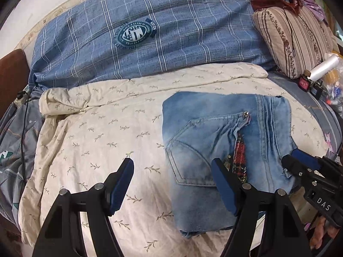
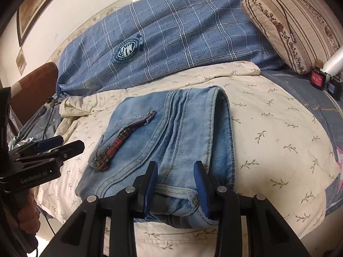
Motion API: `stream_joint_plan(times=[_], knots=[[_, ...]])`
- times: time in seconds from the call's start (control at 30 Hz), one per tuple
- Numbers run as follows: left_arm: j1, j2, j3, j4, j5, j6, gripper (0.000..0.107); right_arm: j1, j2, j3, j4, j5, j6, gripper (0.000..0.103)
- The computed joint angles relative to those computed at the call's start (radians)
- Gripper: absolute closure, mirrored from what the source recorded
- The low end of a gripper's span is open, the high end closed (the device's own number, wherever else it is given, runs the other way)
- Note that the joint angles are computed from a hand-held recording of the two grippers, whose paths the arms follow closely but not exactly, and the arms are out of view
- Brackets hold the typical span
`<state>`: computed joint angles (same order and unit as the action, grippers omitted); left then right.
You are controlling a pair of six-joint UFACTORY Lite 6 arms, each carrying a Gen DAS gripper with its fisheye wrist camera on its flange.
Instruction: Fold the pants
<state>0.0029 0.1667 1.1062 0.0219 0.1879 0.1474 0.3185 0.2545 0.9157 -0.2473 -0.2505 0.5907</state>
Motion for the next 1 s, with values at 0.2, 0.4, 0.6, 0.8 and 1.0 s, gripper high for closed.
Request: stream_joint_plan(times=[0.2, 0.4, 0.6, 0.8, 1.0], knots=[[-0.006, 0.057, 0.007, 0.098, 0.004, -0.093, 0.031, -0.002, 0.034, 0.024, -0.069, 0.023, 0.062, 0.064], [-0.014, 0.084, -0.013, 0.161, -0.025, -0.155, 0.031, -0.019, 0.058, 0.031, -0.222, 0.011, 0.205, 0.063], [-0.019, 0.107, 0.029, 0.144, 0.017, -0.121, 0.031, -0.022, 0.048, 0.039, -0.28, 0.028, 0.261, 0.064], [0.006, 0.103, 0.178, -0.16, 0.073, 0.176, 0.031, -0.055, -0.048, -0.027, -0.173, -0.127, 0.162, 0.063], [-0.047, 0.336, 0.494, 0.102, 0.157, -0.079, 0.031, -0.09, 0.089, 0.163, -0.253, -0.106, 0.267, 0.063]])
